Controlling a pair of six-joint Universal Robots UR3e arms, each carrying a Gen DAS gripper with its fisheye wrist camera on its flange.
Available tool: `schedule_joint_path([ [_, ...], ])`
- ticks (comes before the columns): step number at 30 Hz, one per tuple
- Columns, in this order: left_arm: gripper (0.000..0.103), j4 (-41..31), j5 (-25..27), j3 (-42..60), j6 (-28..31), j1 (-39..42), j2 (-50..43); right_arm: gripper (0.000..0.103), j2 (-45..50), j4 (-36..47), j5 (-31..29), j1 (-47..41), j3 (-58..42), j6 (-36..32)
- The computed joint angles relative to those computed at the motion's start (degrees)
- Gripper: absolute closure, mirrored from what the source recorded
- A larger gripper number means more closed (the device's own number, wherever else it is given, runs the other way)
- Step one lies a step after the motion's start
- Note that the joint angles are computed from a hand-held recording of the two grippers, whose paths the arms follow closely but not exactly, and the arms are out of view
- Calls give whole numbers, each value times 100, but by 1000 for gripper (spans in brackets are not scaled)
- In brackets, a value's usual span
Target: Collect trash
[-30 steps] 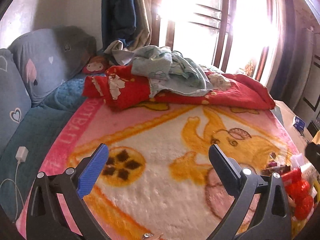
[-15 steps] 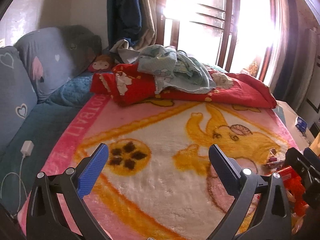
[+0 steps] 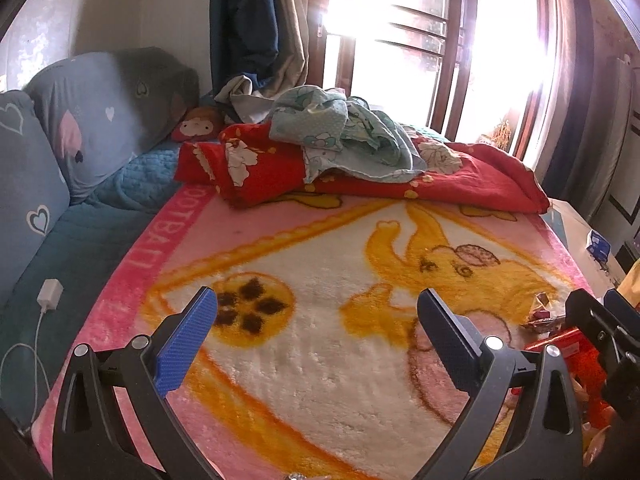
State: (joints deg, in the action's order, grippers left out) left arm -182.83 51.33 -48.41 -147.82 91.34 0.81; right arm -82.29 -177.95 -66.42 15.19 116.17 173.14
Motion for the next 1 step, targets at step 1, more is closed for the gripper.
schedule_joint_path([
  [1,6,-16,5,30,8,1,-10,11,-3,-9,21,-10,0,-1],
])
